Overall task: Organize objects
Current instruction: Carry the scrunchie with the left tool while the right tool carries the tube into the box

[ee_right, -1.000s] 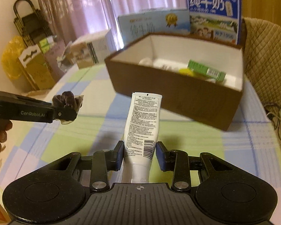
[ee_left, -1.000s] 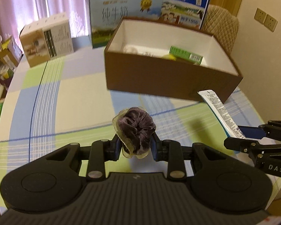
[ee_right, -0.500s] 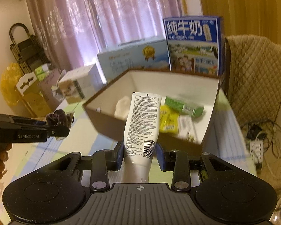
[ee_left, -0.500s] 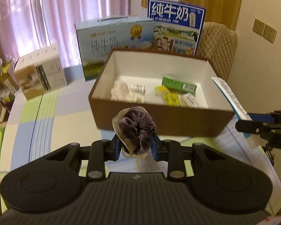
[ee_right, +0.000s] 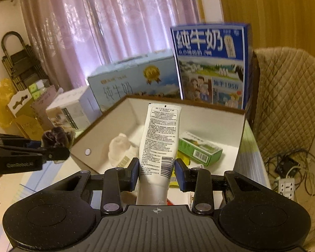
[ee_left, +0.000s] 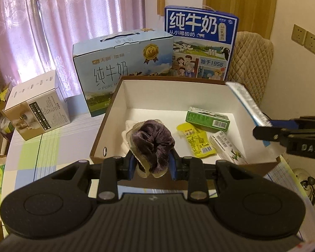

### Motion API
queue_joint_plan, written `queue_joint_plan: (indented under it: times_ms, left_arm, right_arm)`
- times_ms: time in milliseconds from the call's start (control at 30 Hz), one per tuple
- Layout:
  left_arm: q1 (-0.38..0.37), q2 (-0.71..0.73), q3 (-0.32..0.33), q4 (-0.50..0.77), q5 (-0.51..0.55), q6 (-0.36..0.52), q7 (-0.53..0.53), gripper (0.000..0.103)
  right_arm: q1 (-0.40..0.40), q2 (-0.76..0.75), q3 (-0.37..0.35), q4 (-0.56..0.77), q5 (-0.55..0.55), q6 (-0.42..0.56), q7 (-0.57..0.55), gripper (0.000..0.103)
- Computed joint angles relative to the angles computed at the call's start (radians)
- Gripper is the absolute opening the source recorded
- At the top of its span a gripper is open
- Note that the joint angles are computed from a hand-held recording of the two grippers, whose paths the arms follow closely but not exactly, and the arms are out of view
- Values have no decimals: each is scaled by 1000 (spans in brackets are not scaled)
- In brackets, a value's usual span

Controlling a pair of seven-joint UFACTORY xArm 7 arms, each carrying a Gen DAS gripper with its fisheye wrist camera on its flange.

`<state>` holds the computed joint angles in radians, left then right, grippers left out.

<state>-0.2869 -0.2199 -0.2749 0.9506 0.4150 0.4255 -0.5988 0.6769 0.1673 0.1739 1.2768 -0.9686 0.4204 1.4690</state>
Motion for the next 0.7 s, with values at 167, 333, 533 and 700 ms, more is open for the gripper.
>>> queue_joint_plan:
  times_ms: [167,333,533,700]
  left_arm:
    - [-3,68,12,52,11,10,11,27]
    - [-19,128,38,95,17,21,24,27]
    - [-38,185,67,138,25,26,38,27]
    - [-52,214,85,159,17,26,51,27]
  right_arm:
    - [-9,78,-16,50,91,-11,-80,33]
    - [5,134,-48,86,176,-20,-150,33]
    - [24,178,-79,117,253,-23,-215,33]
    - [36,206,-105,133,298,-38,-240,34]
